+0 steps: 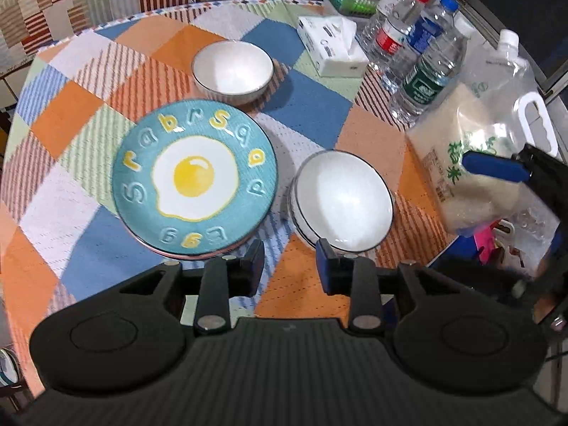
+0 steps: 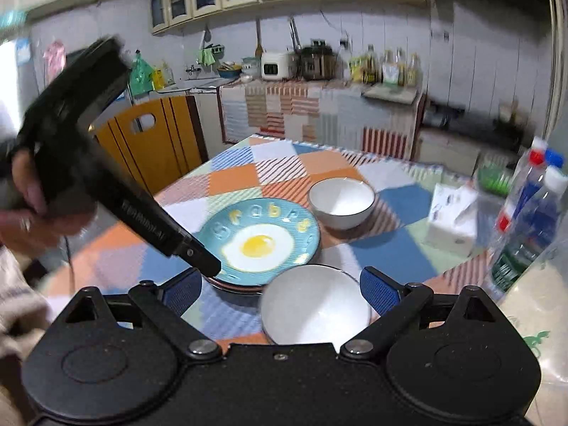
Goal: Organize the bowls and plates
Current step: 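Move the left tool to the third white bowl and grip its rim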
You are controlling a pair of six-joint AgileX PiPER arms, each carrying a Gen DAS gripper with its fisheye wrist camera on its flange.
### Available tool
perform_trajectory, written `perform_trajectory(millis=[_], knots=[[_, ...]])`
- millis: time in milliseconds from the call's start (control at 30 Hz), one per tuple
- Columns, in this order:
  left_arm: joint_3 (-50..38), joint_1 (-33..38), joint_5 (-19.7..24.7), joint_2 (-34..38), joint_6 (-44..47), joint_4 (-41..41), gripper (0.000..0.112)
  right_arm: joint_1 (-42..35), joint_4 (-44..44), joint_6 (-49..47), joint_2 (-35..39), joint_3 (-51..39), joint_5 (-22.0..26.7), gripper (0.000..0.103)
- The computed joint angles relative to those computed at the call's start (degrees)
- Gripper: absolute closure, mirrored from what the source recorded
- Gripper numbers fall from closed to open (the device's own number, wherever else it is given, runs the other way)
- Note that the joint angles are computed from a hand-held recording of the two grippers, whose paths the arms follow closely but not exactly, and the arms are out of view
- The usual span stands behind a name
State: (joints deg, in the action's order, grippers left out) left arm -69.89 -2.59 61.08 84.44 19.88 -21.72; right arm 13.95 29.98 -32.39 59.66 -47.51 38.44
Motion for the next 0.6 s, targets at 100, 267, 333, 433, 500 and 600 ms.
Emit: perform_trajectory(millis=[100,267,333,433,500,600], knots=[[-1.7,-0.7,-1.9,0.0,-1.0,3.4,0.074,-1.2,-2.2,4.7,5.9,-9.9,8.1,0.009],[-4.6,-0.7,-6.8,3.4,-1.6,5.7,0.064,-4.3,-0.3,10.2,17.7,-26.7,21.3,0.011],[-6.9,0.4,-7.0,6.2,0.3,4.1,0.059,-4.2,-1.9,16.0,22.5,-32.8,23.9,0.012],[-10.1,1.6,-8.1,10.4,1.7,2.4,0.050,-4.1,-3.6,22.6,29.3,-39.7,25.4,0.016],[-11.6,3.0,-9.8,13.1,3.4,-0.4,0.043,-4.3,-4.3,27.1,33.7,-43.0,25.0,0.018],[-13.8,4.7,-13.3,17.5,7.0,-4.7,0.042,-6.5,-1.7,32.3,38.1,-43.6,22.8,0.024]])
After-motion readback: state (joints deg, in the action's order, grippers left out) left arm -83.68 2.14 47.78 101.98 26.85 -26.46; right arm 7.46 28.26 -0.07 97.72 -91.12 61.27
